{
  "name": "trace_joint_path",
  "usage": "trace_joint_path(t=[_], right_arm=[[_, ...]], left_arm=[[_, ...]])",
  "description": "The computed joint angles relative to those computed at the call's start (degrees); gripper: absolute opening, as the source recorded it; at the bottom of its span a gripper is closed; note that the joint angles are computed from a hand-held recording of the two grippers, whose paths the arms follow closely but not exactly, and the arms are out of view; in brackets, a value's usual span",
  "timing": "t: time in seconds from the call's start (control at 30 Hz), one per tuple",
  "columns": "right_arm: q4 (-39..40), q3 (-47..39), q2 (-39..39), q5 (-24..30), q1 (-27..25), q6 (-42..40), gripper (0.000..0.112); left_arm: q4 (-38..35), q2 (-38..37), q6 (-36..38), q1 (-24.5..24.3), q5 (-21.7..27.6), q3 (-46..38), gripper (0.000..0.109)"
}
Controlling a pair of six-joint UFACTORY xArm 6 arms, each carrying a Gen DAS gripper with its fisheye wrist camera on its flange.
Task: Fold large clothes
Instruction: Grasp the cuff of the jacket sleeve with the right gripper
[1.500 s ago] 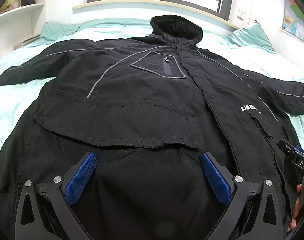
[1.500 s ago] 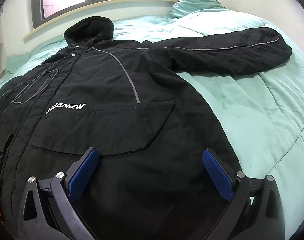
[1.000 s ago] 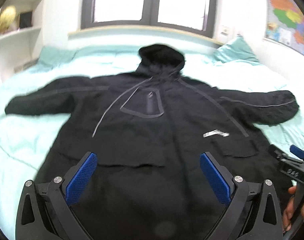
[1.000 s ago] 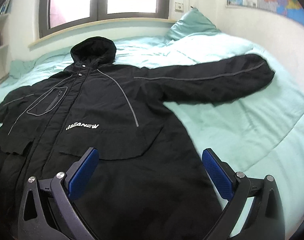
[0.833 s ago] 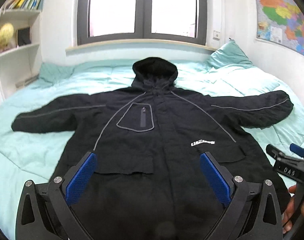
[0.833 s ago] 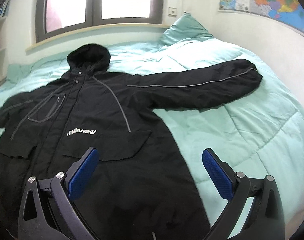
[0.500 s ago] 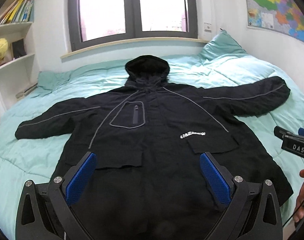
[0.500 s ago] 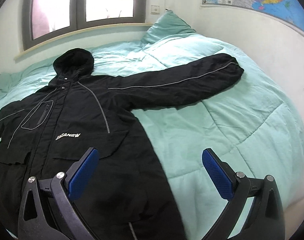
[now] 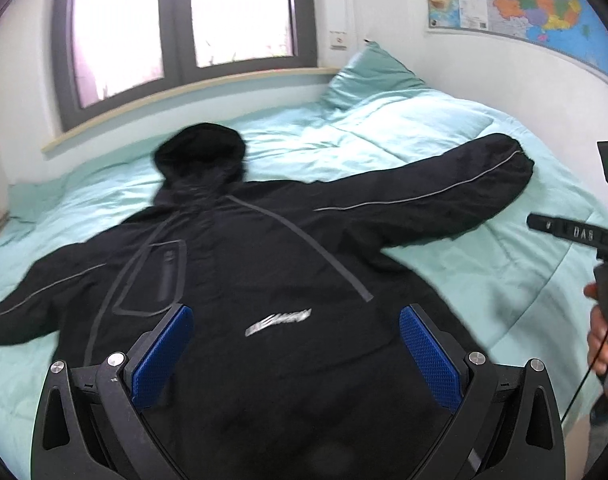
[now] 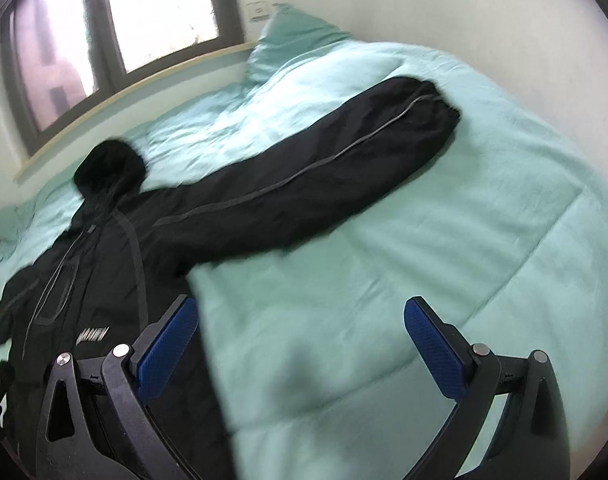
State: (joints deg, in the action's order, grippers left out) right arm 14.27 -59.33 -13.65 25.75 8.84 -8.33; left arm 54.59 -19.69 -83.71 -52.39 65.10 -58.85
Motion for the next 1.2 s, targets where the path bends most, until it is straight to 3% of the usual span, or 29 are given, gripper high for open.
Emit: trace_joint_path(t=[0.17, 0.3, 0.43, 0.6, 0.63, 0.67, 0.7, 0.77, 0.87, 0.97, 1.03, 1.07, 1.1, 1.2], right_arm=[[6.35, -16.68, 13.07, 3.41, -6.21, -4.85, 0.097], [6.61, -30.97, 24.53, 6.33, -8.76, -3.32, 0.085], [4.50, -43.27, 34.37, 8.64, -9.66, -1.15, 0.084], [5.27, -61.61, 47.31, 18.10, -10.93, 4.25, 0.083], [7.48, -65.45, 49.79, 20.23, -11.15, 3.15, 0.078], [9.73, -68.65, 51.65, 22.13, -11.28, 1.27, 0.060], [10.28, -69.52, 51.86, 22.57, -11.11, -0.31, 0.054], [12.16, -64.19, 47.82, 18.93, -10.52, -5.95, 0.029], [14.49, -52.92, 39.97, 10.78, -9.51, -13.33, 0.027], [1.06, -50.07, 39.45, 7.24, -8.36, -5.30, 0.027], [-5.53, -53.07, 42.48, 10.09, -8.49, 0.33, 0.027], [-6.37, -56.70, 45.24, 13.75, -8.85, 2.14, 0.027], [-6.49, -59.23, 47.09, 16.28, -9.20, 2.78, 0.027], [-5.62, -57.28, 45.16, 15.70, -9.15, 1.91, 0.027]], left_arm=[[-3.36, 9.22, 5.55, 8.27, -10.25, -7.33, 0.103], [-7.77, 15.81, 10.43, 14.04, -17.79, -11.29, 0.103], [-10.43, 23.96, 14.49, 18.19, -21.46, -18.11, 0.103], [-17.99, 33.64, 20.11, 23.08, -26.64, -26.49, 0.103], [-19.90, 35.20, 21.23, 23.84, -27.59, -27.67, 0.103], [-21.49, 36.77, 22.40, 24.48, -27.99, -29.14, 0.102], [-22.29, 38.05, 23.00, 24.80, -28.10, -30.39, 0.102], [-22.76, 40.19, 23.62, 25.55, -28.89, -32.20, 0.102], [-24.93, 41.91, 24.56, 26.94, -33.34, -32.34, 0.101], [-31.07, 47.01, 29.35, 28.00, -30.62, -37.14, 0.100], [-36.91, 51.65, 33.37, 28.42, -25.02, -42.26, 0.100], [-37.48, 52.39, 34.06, 28.48, -24.62, -42.74, 0.100], [-36.65, 51.89, 33.76, 28.36, -25.24, -42.02, 0.100], [-38.39, 47.32, 35.82, 28.45, -30.47, -36.12, 0.100]])
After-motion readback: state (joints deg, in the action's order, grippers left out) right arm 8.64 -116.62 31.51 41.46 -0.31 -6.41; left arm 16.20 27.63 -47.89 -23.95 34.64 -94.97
